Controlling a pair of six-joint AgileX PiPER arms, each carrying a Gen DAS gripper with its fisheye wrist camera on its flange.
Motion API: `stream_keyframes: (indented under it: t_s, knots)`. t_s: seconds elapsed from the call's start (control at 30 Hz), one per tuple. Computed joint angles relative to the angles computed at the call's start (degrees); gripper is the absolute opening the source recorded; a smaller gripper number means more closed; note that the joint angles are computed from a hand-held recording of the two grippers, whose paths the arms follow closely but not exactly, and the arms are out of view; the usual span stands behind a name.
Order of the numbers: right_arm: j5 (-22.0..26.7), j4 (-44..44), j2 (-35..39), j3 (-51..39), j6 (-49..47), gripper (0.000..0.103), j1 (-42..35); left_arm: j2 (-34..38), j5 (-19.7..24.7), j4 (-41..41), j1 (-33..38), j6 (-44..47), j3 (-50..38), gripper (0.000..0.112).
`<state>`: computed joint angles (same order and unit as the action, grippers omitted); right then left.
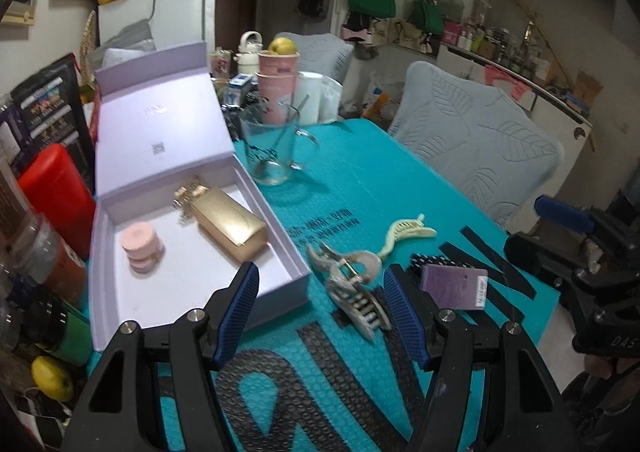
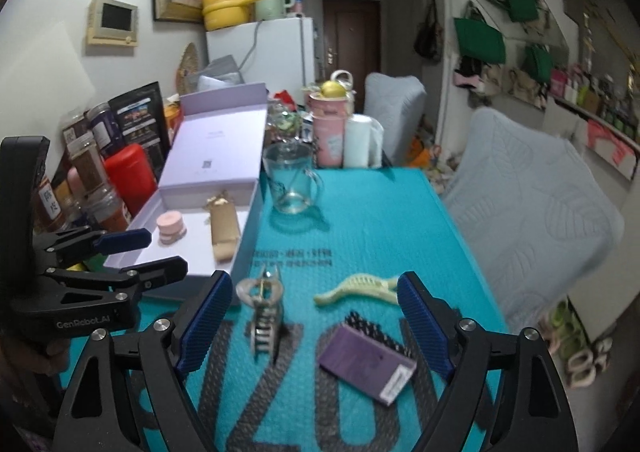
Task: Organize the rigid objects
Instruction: 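Move both tools back toward the hair clips and purple box on the table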
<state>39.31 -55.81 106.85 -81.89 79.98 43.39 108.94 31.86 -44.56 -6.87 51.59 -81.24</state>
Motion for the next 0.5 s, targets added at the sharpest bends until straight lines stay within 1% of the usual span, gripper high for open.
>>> stream_keyframes:
  t_s: [0.1, 0.27, 0.37, 0.5]
  knots:
    - [-1.17, -0.87, -0.49, 2.79, 3.74, 0.089, -0.03, 0.72, 1.02, -3.35, 0.12, 3.01, 0.82, 0.064]
    - [-3.37, -2.04, -1.00, 7.52, 8.68, 0.089, -1.11, 1.80, -0.12, -6.01, -0.82, 5.79, 2.48, 0.064]
    - [-5.00, -3.00, -0.07, 9.68, 10.89, 0.090, -1.83, 3.69, 1.40, -9.74, -1.30, 10.49, 2.70, 0.064]
    - [-6.42, -2.09, 1.80, 11.01, 12.34, 0.090, -3.42, 6.19, 1.14, -11.27, -2.50, 11.23, 2.06, 0.064]
